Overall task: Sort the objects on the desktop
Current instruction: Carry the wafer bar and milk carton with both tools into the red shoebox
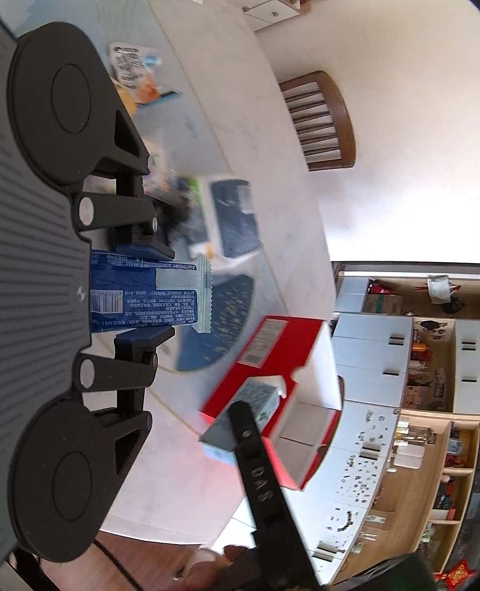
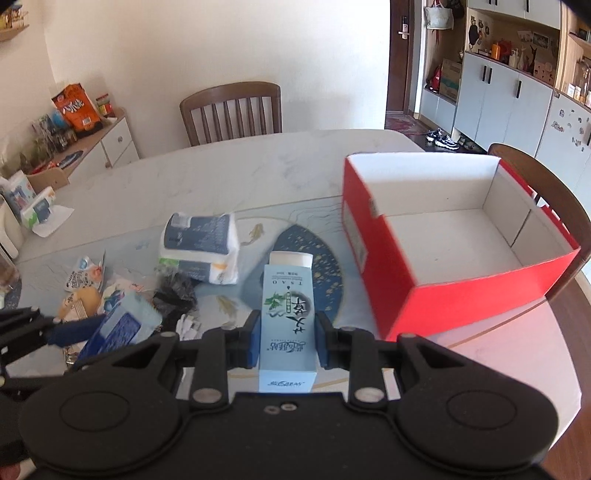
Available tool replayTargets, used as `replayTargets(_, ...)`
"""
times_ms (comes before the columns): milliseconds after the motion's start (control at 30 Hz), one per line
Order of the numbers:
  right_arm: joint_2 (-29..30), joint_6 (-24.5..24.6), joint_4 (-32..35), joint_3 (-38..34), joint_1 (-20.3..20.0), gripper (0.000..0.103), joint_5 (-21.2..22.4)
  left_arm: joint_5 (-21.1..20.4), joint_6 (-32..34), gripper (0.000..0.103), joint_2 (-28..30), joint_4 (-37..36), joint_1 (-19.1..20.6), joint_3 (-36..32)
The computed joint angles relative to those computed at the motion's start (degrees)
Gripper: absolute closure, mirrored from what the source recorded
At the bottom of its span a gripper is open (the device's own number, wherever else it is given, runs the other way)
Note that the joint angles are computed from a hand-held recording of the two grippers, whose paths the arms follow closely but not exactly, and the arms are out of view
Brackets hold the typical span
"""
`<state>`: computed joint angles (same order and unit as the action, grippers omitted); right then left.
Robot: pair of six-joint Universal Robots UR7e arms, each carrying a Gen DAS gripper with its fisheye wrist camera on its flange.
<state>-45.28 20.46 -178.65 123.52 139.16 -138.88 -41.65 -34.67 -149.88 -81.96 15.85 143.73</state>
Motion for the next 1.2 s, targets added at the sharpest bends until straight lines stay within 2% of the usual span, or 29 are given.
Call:
replayTargets(233,-6.47,-10.89,-2.32,3.23,-2.71,0.076,2.28,1.77,1.27,0.068,13.87,-19.87,1.59,2.42)
replayTargets(367,-9.78,-15.63,-4.98,5.18,-5.56,0.076,4.25,3.44,5.10,0.067,23.86,-32.57,2.59,3.59)
replayTargets(600,-15.08,-22.05,-7.33,7.63,-10.57,0.076,6.19,3.72,11.80,0.067,41.67,-53.70,5.22,2.57)
replayTargets(900,-19.91,-27.69,-8.31,9.00,-17.29,0.076,7.79,2.26,22.44,0.067,59.64,-70.98,9.30,-1.85)
replayTargets(1200,-21.42,-31.16,-7.15,8.41,-22.77,0.076,8.75,-1.65,27.01,0.067,71.89,-76.27,15.31,-8.73)
